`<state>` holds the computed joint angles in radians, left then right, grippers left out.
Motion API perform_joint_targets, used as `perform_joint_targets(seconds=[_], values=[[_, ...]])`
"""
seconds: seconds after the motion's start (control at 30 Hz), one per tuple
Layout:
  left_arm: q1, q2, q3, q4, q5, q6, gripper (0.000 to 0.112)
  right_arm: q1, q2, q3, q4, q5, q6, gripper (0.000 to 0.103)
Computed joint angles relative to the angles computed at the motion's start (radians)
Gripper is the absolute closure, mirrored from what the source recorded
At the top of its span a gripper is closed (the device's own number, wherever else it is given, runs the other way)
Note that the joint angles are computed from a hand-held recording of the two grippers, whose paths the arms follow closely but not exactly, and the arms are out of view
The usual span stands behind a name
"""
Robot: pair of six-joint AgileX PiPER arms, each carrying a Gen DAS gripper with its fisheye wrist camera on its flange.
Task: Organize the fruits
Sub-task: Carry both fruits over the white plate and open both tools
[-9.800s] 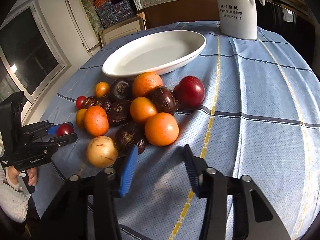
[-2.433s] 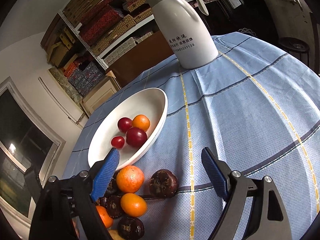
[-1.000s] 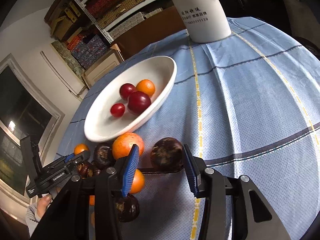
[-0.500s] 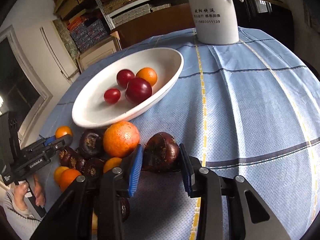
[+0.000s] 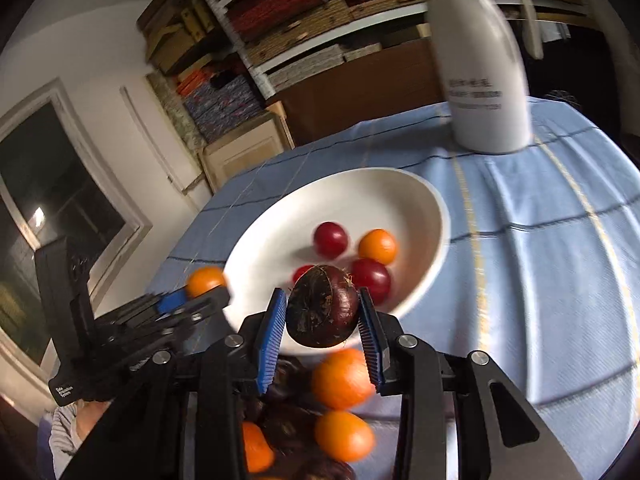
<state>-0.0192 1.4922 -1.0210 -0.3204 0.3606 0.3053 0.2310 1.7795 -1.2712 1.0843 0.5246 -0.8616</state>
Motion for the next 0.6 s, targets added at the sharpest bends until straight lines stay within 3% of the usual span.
perform_joint_targets(seconds=[0.1,0.17,0.23,0.33,0.43,0.6], values=[[0.008,0.081,-0.066,-0.015,0.020,0.007,0.075,0.062,0.066,-0.072,-0.135,-0.034,0.112,0.066],[0.022,0.100,-0.073,-0.071,0.019,0.060,0.057,0.072,0.067,-0.070,-0.158,-0.060,0.117,0.063],[0.036,0.086,-0.056,-0.126,-0.001,0.108,0.033,0.052,0.037,-0.034,-0.059,-0.076,0.025,0.054],[0.063,0.035,-0.019,-0.226,-0.021,0.185,0.018,0.006,-0.016,0.048,0.175,-0.079,-0.175,0.041],[0.087,-0.038,0.055,-0.259,-0.075,0.205,0.014,-0.023,-0.042,0.094,0.225,-0.090,-0.222,0.034],[0.146,-0.078,0.131,-0.280,-0.067,0.186,0.014,-0.070,-0.042,0.136,0.259,-0.079,-0.218,0.028]])
